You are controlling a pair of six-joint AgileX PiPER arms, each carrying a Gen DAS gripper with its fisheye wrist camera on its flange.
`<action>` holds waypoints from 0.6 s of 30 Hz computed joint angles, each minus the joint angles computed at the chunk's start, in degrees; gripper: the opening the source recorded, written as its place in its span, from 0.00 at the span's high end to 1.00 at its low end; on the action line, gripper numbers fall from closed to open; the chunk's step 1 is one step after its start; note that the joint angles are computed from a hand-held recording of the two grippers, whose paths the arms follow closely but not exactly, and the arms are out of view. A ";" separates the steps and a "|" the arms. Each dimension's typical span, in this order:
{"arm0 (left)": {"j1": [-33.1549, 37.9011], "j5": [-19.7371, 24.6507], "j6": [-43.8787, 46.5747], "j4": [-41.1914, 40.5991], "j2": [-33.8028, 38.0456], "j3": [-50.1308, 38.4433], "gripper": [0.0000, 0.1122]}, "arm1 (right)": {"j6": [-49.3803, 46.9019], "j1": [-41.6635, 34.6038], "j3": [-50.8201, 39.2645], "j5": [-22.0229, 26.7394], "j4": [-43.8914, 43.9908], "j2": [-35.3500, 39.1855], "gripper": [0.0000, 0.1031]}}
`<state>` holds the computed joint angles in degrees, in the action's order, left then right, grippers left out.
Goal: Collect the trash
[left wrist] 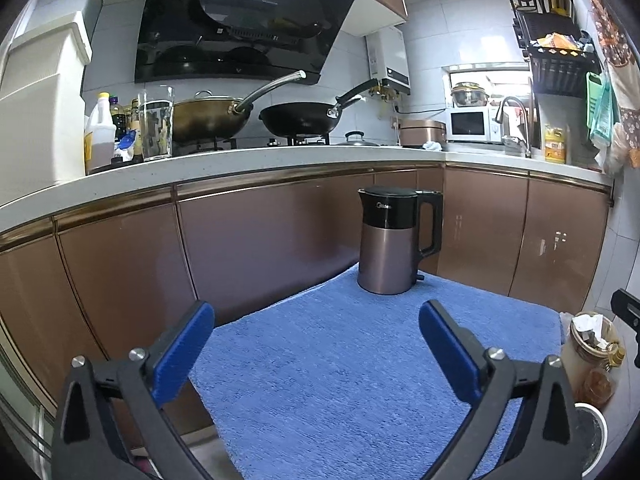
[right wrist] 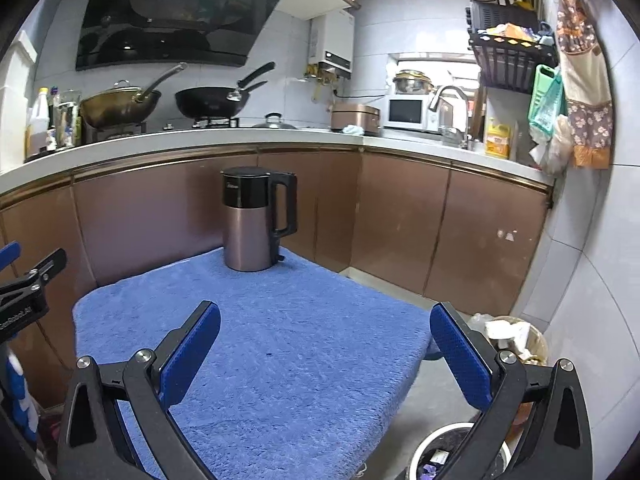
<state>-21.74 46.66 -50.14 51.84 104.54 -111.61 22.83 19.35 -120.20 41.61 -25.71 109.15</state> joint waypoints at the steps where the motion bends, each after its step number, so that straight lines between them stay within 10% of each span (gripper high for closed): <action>1: -0.26 0.45 -0.25 0.42 0.17 -0.10 0.08 | 0.98 0.13 0.35 -0.10 -1.30 -0.04 0.00; 18: -0.65 -2.47 9.53 -7.54 5.03 -7.39 0.08 | 4.30 -2.65 -2.85 3.48 -2.34 3.49 0.00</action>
<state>-22.39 44.19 -40.62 44.30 109.56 -119.00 27.13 16.71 -123.05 45.09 -28.05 112.64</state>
